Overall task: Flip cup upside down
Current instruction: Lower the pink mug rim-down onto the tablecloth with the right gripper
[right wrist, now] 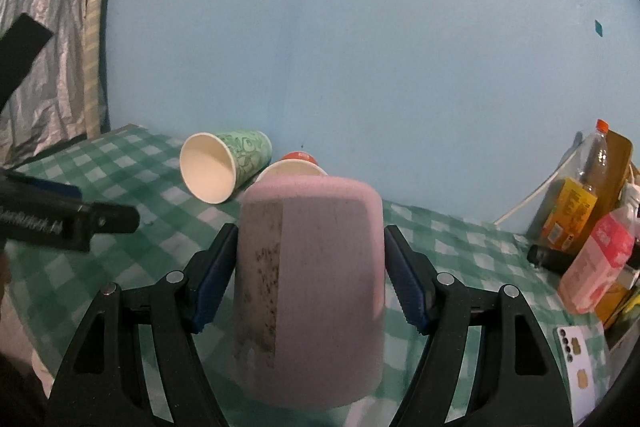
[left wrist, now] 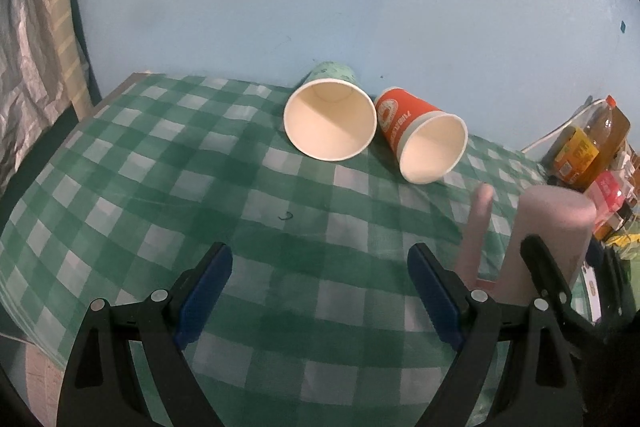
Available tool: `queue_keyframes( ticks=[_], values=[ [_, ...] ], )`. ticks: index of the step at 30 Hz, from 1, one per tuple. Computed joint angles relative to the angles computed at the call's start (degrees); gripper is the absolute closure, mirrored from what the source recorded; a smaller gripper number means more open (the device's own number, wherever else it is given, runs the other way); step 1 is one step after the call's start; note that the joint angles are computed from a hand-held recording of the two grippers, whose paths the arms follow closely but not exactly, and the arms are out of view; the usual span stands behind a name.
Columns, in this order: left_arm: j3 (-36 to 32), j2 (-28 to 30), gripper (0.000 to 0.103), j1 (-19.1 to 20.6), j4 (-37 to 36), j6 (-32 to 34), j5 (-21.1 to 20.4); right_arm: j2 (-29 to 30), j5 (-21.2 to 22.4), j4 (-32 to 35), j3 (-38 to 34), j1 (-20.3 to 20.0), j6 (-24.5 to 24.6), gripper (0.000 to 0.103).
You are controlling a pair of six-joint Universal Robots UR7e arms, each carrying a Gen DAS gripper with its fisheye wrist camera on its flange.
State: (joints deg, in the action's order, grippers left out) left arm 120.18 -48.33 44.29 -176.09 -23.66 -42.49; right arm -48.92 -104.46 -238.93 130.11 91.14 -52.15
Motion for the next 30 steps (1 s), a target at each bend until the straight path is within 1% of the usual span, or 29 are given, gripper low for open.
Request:
queue_keyframes(
  ticks=[8,11,12,17,22,24,25,27,30],
  values=[
    [1.73,-0.16,0.012,-1.31,-1.72,-0.12,-0.59,-2.25,1.65,-0.67,4.58,-2.79,2.76,0.03],
    [2.0,0.07,0.011,-1.69,-1.99,-0.04,-0.92,-2.76,1.72,1.22,5.45,-4.1,4.4,0.029],
    [2.12,0.16,0.011,-1.83,-2.27,0.06,-1.01,-2.49,2.37,0.31,5.66,-4.55,4.58,0.029],
    [2.51,0.07,0.01,-2.37,-2.18,-0.02,-1.1,-2.71,3.01,0.77,5.79,-4.88,5.66,0.029],
    [3.97,-0.21,0.01,-3.43,-5.48,0.89,-1.21,-4.68,4.1,2.38,6.98,-5.26,7.39,0.029],
    [4.75,-0.31,0.008,-4.02,-7.21,1.27,-1.07,-5.8,4.2,2.47,7.6,-4.96,7.67,0.025],
    [5.38,-0.47,0.007,-4.51,-8.24,1.27,-0.81,-6.79,3.39,3.37,7.83,-4.4,7.99,0.018],
    [6.5,-0.71,0.006,-5.46,-10.42,1.67,-0.5,-8.52,3.27,4.38,8.61,-4.0,8.43,0.016],
    [8.18,-0.67,0.001,-7.43,-14.75,3.29,0.74,-11.87,5.63,4.6,10.77,-4.07,9.89,0.016]
  ],
)
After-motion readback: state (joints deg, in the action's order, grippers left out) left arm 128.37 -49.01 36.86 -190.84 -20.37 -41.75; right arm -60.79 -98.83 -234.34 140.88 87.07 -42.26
